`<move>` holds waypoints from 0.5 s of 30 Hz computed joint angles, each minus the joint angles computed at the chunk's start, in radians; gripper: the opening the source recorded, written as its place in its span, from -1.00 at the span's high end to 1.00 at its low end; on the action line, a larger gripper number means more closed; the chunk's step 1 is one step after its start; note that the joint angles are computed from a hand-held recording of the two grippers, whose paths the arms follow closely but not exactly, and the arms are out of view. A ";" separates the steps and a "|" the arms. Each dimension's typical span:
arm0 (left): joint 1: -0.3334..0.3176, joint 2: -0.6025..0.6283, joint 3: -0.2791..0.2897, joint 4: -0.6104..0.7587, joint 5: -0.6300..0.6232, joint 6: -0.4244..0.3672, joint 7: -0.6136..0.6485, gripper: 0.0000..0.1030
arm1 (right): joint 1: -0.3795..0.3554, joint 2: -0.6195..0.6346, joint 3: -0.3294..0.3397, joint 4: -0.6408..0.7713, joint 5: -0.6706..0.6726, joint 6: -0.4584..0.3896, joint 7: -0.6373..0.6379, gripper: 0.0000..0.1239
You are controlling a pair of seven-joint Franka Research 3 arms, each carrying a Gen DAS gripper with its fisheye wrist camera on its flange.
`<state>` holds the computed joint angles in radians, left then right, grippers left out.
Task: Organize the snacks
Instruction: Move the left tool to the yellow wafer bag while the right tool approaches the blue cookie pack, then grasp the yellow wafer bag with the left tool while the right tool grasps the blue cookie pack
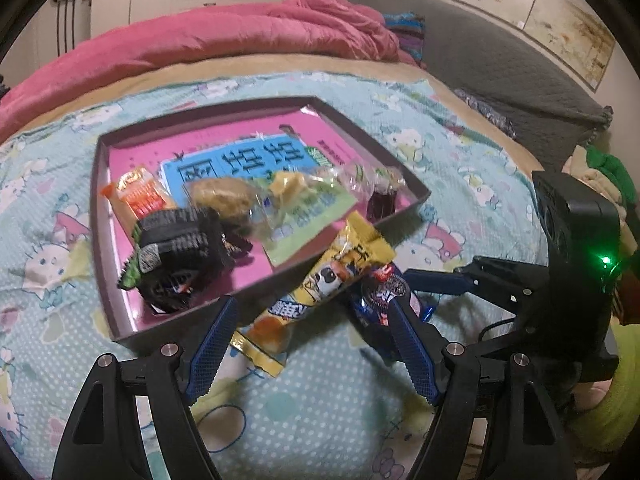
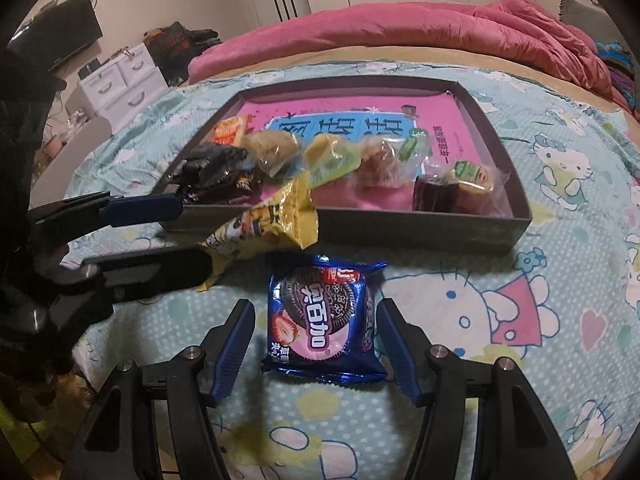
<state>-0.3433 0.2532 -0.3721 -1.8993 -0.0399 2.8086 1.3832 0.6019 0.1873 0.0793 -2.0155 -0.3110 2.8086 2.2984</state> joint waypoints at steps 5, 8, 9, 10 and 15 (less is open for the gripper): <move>0.001 0.016 -0.002 0.011 -0.001 -0.010 0.000 -0.52 | 0.026 0.026 -0.028 0.029 -0.086 -0.043 0.072 -0.01; 0.001 0.030 -0.001 0.021 -0.004 -0.011 -0.006 -0.52 | 0.038 0.032 -0.042 0.032 -0.151 -0.044 0.102 -0.01; 0.007 0.035 -0.007 0.024 -0.013 -0.010 0.000 -0.53 | 0.041 0.032 -0.045 0.033 -0.174 -0.047 0.109 -0.01; 0.014 0.041 -0.015 0.028 -0.028 -0.012 0.009 -0.52 | 0.046 0.033 -0.048 0.034 -0.204 -0.051 0.115 -0.01; 0.005 0.066 -0.009 0.049 -0.016 -0.029 -0.003 -0.52 | 0.023 0.019 -0.036 0.009 -0.201 -0.035 0.093 0.12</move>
<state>-0.3383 0.3188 -0.3811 -1.8505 -0.0561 2.7797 1.3805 0.6248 0.2066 0.0430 -2.0061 -0.5118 2.7739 2.3917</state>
